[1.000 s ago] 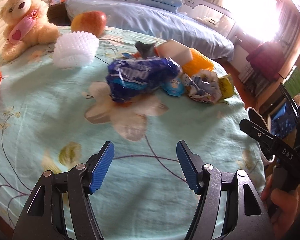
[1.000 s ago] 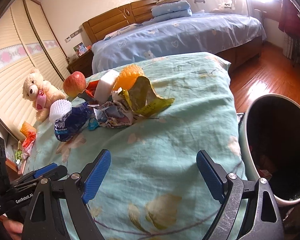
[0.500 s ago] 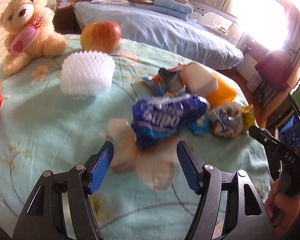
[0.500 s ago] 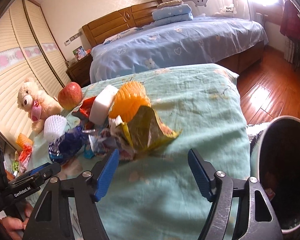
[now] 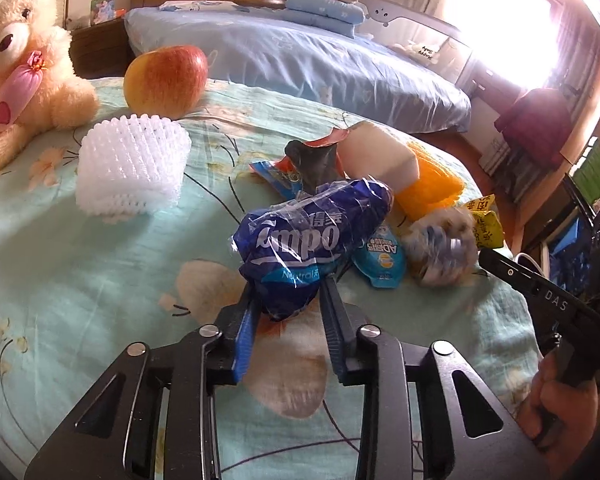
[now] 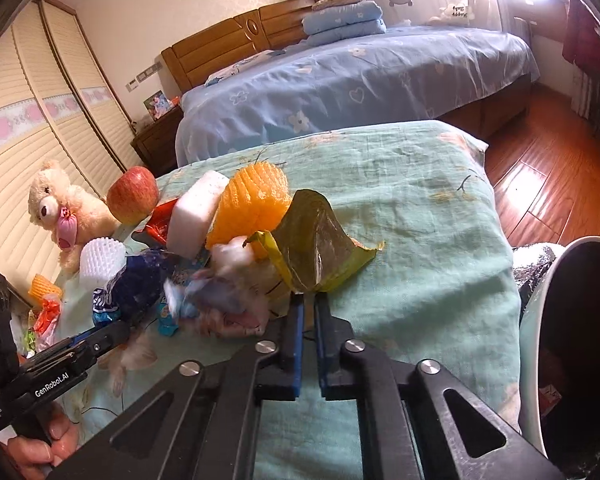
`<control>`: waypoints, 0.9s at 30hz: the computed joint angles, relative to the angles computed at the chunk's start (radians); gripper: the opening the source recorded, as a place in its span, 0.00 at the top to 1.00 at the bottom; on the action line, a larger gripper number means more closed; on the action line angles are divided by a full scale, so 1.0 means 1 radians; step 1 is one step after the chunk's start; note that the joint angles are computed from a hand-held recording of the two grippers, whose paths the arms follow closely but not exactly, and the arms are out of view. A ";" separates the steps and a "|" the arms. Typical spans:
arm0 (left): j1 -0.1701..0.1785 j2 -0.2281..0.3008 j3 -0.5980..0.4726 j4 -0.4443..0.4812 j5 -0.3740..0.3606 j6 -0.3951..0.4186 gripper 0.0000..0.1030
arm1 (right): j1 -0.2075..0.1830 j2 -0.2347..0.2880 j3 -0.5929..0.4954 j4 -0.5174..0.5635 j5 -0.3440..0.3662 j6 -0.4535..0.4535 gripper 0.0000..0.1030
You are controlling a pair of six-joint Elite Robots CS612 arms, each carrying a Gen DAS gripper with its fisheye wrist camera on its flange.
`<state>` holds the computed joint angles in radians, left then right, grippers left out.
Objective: Collect trash
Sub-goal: 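Lift the blue bag and foil wrapper and carry both toward the black bin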
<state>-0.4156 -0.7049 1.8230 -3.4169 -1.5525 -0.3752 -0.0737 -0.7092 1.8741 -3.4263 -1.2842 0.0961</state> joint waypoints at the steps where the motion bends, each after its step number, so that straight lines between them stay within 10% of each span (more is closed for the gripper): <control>1: -0.001 -0.002 0.005 -0.006 0.000 0.001 0.75 | -0.001 -0.002 0.004 -0.003 0.002 -0.001 0.99; 9: -0.008 -0.013 0.046 -0.048 0.003 -0.024 0.77 | -0.017 -0.015 0.035 0.018 0.107 0.017 0.86; 13: -0.005 -0.017 0.060 -0.060 -0.007 -0.044 0.77 | -0.001 -0.015 0.032 0.016 0.114 -0.013 0.49; 19: -0.005 -0.025 0.080 -0.076 -0.013 -0.052 0.77 | 0.024 0.005 -0.024 0.061 0.086 -0.011 0.46; 23: -0.006 -0.027 0.089 -0.087 -0.016 -0.054 0.77 | 0.034 0.010 -0.034 0.092 0.071 -0.035 0.86; 27: -0.012 -0.031 0.098 -0.097 -0.020 -0.050 0.78 | 0.033 -0.003 -0.005 0.074 0.074 -0.060 0.93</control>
